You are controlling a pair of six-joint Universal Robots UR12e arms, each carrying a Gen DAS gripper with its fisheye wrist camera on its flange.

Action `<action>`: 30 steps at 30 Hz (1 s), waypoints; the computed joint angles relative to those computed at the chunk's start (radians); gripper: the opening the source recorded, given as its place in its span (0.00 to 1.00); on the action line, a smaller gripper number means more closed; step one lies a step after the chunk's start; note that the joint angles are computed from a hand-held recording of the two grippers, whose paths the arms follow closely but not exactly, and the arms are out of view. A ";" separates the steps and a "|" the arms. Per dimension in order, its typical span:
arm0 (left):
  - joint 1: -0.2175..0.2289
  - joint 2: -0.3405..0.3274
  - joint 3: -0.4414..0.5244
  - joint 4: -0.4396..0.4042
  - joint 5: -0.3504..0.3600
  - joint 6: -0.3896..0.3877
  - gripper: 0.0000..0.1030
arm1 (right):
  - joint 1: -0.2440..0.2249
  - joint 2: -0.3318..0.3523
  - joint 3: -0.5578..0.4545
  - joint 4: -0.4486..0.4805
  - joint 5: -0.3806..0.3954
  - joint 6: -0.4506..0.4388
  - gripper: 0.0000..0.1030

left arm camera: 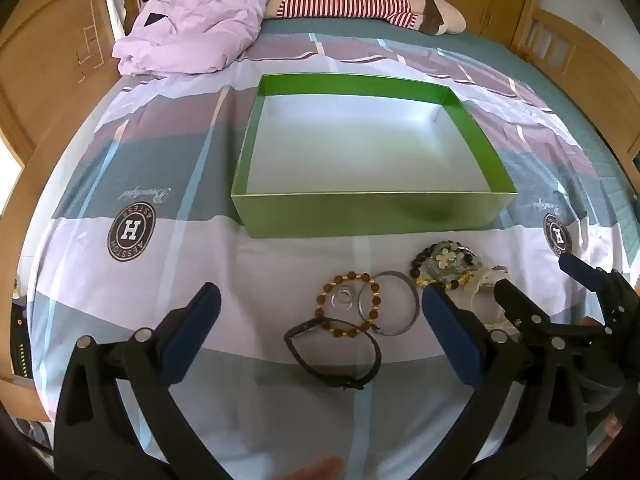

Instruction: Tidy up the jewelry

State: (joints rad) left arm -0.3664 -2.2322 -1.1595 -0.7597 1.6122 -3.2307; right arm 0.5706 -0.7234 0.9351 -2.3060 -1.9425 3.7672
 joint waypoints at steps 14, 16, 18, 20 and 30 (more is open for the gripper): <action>0.005 0.003 -0.011 0.010 -0.013 -0.011 0.98 | 0.001 0.000 -0.002 -0.003 -0.007 -0.013 0.99; 0.002 -0.002 -0.003 0.001 -0.010 -0.008 0.98 | 0.002 0.002 -0.007 0.002 -0.006 -0.013 0.99; 0.001 -0.002 -0.003 0.000 -0.005 -0.004 0.98 | 0.002 0.001 -0.005 0.000 -0.003 -0.015 0.99; 0.000 -0.002 -0.002 0.000 -0.003 -0.001 0.98 | 0.002 0.000 -0.004 -0.001 -0.003 -0.016 0.99; -0.002 -0.003 -0.002 -0.002 0.006 0.006 0.98 | 0.002 0.002 -0.006 -0.002 0.003 -0.017 0.99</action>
